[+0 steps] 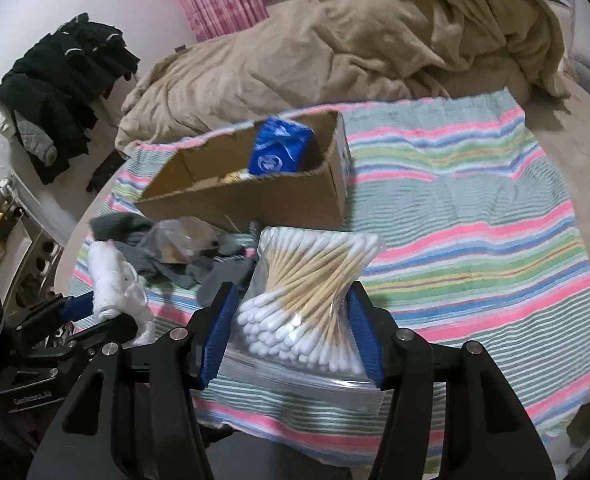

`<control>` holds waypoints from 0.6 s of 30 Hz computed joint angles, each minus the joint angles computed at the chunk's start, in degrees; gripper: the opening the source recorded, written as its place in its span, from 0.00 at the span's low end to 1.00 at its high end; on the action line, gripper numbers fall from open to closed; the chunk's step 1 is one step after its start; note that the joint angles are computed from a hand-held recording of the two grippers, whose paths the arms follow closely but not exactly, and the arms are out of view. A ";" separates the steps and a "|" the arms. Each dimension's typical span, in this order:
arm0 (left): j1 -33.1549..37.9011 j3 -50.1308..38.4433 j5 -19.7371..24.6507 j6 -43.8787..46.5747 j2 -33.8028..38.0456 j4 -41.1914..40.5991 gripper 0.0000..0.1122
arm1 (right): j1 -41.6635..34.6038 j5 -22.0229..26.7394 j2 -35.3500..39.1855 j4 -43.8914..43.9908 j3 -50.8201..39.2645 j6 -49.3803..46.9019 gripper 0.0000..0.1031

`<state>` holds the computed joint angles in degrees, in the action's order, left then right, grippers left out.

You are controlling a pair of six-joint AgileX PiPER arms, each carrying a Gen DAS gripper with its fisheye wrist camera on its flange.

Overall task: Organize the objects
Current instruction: 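Carry the sock with the left gripper while the right gripper carries the swab bag into the box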

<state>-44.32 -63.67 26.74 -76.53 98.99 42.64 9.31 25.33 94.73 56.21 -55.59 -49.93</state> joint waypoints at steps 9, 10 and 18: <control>0.37 0.61 2.87 0.93 -5.08 0.74 0.53 | 1.58 0.34 -4.26 -2.68 -1.02 3.11 0.57; 0.60 0.38 3.28 1.28 -5.53 0.98 0.53 | 1.73 0.42 -4.38 -3.04 -1.47 3.49 0.57; 4.37 -1.59 2.99 6.82 -6.62 -1.43 0.53 | 2.61 0.84 -3.74 -5.45 -6.14 5.87 0.57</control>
